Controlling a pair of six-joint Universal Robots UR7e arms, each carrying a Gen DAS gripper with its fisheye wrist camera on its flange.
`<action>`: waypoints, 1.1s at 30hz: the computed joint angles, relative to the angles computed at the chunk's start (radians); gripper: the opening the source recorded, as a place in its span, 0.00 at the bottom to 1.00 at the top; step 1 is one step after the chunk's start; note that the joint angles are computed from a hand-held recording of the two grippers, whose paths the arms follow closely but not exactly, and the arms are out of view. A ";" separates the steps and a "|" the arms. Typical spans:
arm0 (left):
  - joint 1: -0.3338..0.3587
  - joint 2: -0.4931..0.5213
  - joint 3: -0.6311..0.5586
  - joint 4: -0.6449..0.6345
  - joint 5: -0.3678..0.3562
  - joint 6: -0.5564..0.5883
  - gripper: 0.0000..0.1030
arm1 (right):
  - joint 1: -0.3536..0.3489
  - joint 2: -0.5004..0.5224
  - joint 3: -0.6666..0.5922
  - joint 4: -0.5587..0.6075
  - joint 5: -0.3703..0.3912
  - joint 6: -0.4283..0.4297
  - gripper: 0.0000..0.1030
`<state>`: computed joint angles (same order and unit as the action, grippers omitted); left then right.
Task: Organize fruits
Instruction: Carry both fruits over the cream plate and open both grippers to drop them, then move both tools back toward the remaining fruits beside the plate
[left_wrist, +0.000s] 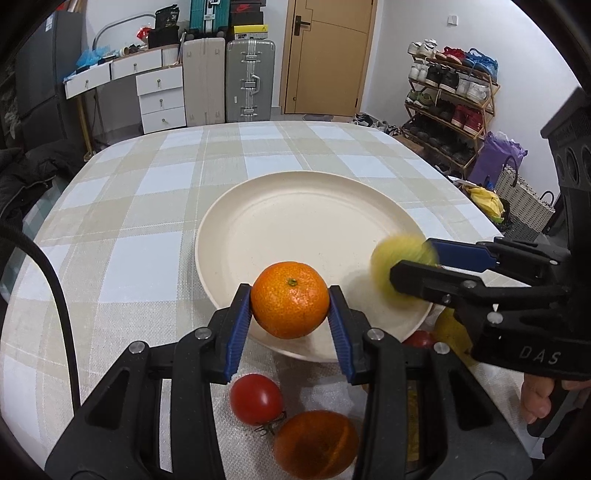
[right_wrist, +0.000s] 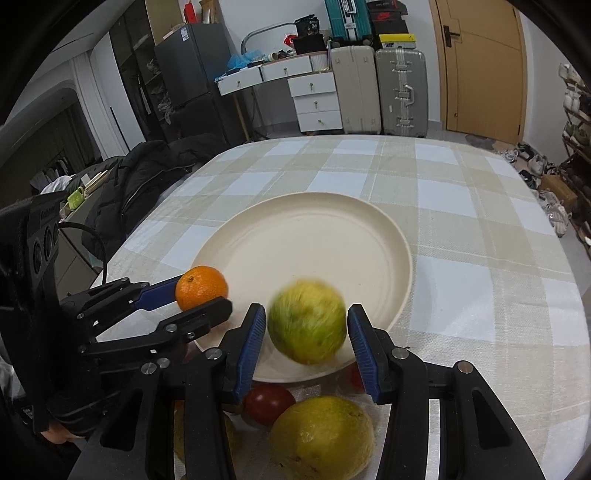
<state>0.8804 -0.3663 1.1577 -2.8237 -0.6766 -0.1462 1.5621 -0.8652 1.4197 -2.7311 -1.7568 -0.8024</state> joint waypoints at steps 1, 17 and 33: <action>-0.002 -0.005 0.010 -0.009 -0.001 0.003 0.39 | -0.001 -0.005 0.006 -0.005 0.005 -0.002 0.46; -0.078 -0.087 0.232 -0.315 0.098 0.104 0.99 | -0.019 -0.120 0.158 -0.122 0.061 -0.012 1.00; -0.138 -0.194 0.403 -0.307 0.126 -0.005 0.99 | -0.033 -0.209 0.240 -0.117 0.043 -0.018 1.00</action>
<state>0.7426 -0.5604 1.5607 -3.1305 -0.5509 -0.1515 1.5290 -1.0742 1.6597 -2.8484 -1.7135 -0.8204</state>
